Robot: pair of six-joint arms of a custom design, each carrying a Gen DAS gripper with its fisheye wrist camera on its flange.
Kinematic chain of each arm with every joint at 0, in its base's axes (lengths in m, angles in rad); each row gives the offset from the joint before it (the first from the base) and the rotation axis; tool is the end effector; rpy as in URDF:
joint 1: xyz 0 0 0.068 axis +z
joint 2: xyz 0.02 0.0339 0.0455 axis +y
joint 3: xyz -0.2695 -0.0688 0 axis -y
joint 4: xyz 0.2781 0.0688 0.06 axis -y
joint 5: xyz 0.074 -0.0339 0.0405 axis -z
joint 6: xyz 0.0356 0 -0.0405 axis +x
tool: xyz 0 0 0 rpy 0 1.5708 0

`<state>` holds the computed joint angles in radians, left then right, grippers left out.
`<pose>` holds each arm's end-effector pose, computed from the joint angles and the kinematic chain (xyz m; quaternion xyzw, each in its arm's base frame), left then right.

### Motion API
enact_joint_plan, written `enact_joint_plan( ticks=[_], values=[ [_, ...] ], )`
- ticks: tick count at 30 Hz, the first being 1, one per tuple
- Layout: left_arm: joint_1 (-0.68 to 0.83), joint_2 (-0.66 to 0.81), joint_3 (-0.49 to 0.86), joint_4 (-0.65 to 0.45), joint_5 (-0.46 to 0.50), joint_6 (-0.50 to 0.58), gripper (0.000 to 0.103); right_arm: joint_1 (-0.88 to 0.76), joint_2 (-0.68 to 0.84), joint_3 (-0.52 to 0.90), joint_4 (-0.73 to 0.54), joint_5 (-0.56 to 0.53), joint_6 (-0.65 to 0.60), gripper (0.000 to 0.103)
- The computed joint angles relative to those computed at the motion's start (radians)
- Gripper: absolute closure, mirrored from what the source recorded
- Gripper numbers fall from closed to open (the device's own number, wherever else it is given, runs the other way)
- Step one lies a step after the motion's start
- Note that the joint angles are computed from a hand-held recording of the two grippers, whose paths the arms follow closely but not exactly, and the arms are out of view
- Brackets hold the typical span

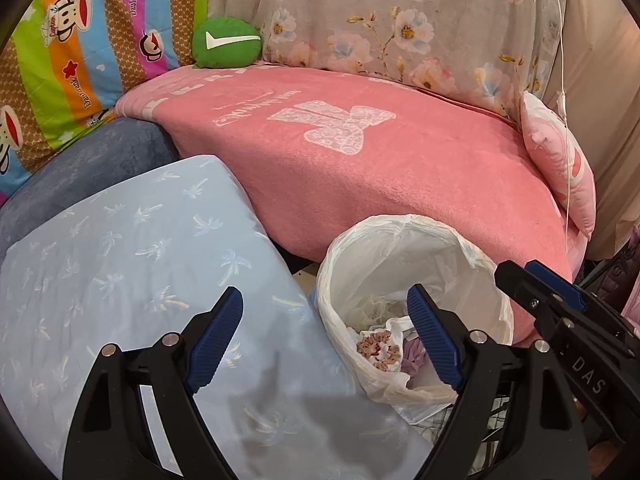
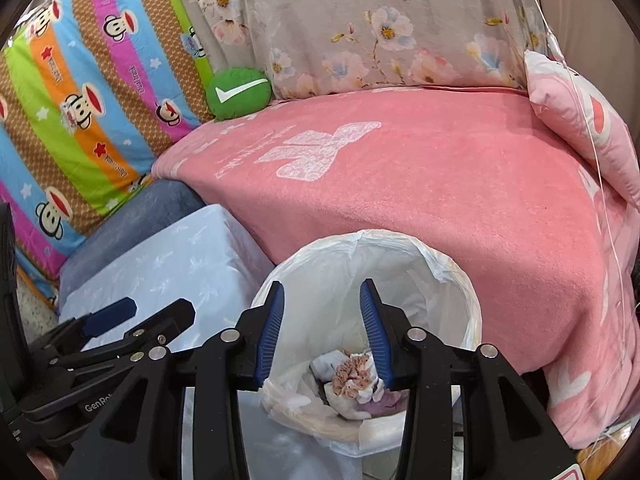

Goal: Collect trash

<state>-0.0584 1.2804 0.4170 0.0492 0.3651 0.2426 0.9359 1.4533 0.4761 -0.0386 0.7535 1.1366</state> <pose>0.2416 -0.0269 0.1213 0.2033 0.8935 -0.1346 0.3772 0.1657 0.1839 0.0992 0.1899 0.8797 0.0389 0.4342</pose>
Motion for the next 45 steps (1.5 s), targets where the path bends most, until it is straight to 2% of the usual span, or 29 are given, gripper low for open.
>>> enact_joint_plan(
  ticks=[4, 7, 22, 29, 31, 45],
  values=[
    [0.016, -0.034, -0.030, -0.002, -0.007, 0.017, 0.021, 0.044, 0.008, 0.021, -0.079, 0.032, 0.048, 0.051],
    [0.037, -0.046, -0.040, -0.012, -0.001, 0.024, 0.015, 0.070, 0.002, 0.021, -0.121, 0.046, 0.090, 0.045],
    [0.104, -0.110, -0.100, -0.030, -0.011, 0.067, 0.012, 0.182, 0.081, 0.084, -0.357, 0.085, 0.265, 0.032],
    [0.114, -0.150, -0.122, -0.042, -0.013, 0.070, 0.011, 0.210, 0.089, 0.097, -0.392, 0.079, 0.287, 0.025],
    [0.115, -0.157, -0.127, -0.047, -0.018, 0.075, 0.011, 0.217, 0.090, 0.099, -0.401, 0.080, 0.298, 0.019],
    [0.118, -0.238, -0.179, -0.055, -0.040, 0.083, 0.010, 0.258, 0.103, 0.105, -0.418, 0.079, 0.349, 0.016]
  ],
)
